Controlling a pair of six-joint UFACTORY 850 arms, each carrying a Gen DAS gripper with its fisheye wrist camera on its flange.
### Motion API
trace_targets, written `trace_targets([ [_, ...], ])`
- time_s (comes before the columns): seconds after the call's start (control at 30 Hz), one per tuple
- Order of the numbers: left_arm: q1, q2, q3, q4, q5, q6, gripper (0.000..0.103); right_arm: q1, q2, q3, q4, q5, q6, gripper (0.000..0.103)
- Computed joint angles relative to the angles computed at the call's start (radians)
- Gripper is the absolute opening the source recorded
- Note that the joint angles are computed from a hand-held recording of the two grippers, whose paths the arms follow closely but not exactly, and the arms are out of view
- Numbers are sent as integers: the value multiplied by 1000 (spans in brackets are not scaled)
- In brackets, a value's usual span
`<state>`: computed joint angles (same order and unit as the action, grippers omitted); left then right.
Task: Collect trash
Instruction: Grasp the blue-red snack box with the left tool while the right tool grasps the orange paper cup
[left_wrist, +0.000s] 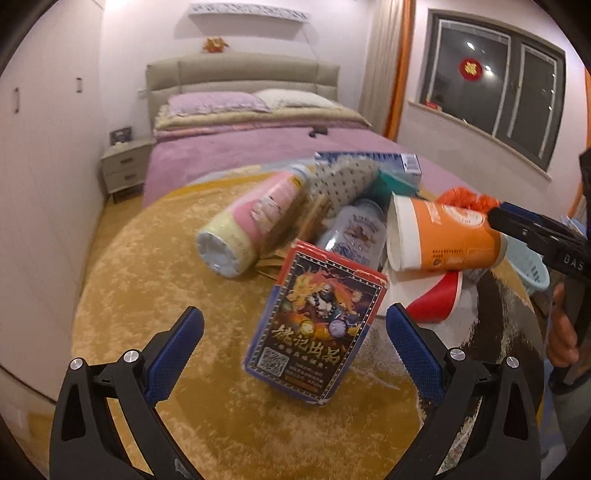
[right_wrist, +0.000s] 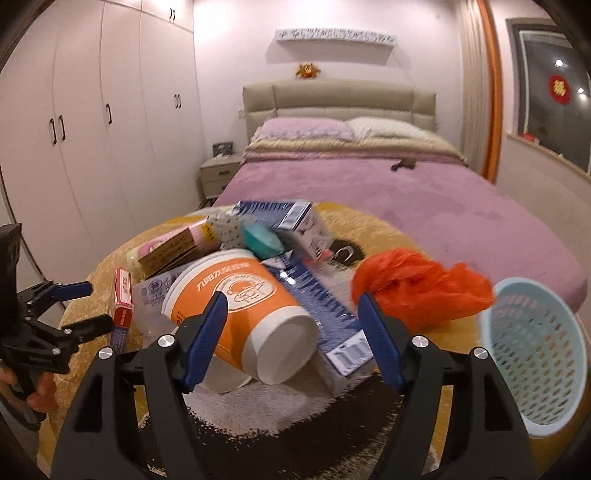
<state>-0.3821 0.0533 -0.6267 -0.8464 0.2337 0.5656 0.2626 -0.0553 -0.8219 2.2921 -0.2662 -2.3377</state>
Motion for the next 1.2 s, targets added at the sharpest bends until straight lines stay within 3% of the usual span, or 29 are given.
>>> trace_targets([
  [0.2,12,-58,-43,106,-54,-71,96,-5,-44,-31,-231,-33,217,69],
  [0.33,4,-91,-69,-31,-68,70,93,-5,-75,-56,-353,-54,337,74],
  [0.43,-5,-107,-79,-150,-73,185,88,-10,-88,-65,-421,-72,406,75],
  [0.53,-12,-106,-72,-204,-73,227,72,-23,-97,-71,-517,-114,503,75],
  [0.6,-23,-105,-71,-310,-58,322,68,-24,-88,-60,-513,-120,493,71],
  [0.73,-47,-81,-52,-364,-25,340,65,-22,-45,-16,-450,-130,403,61],
  [1.03,-96,9,12,-446,25,302,60,-39,91,113,-317,-158,271,56],
  [1.07,-100,15,14,-456,26,304,58,-41,106,125,-302,-155,258,56],
  [1.1,-103,22,16,-471,22,311,48,-45,130,147,-270,-148,226,56],
  [1.13,-98,28,17,-491,-3,323,21,-50,155,169,-240,-138,196,56],
  [1.2,-80,26,10,-583,-73,394,19,-66,203,211,-203,-133,158,56],
])
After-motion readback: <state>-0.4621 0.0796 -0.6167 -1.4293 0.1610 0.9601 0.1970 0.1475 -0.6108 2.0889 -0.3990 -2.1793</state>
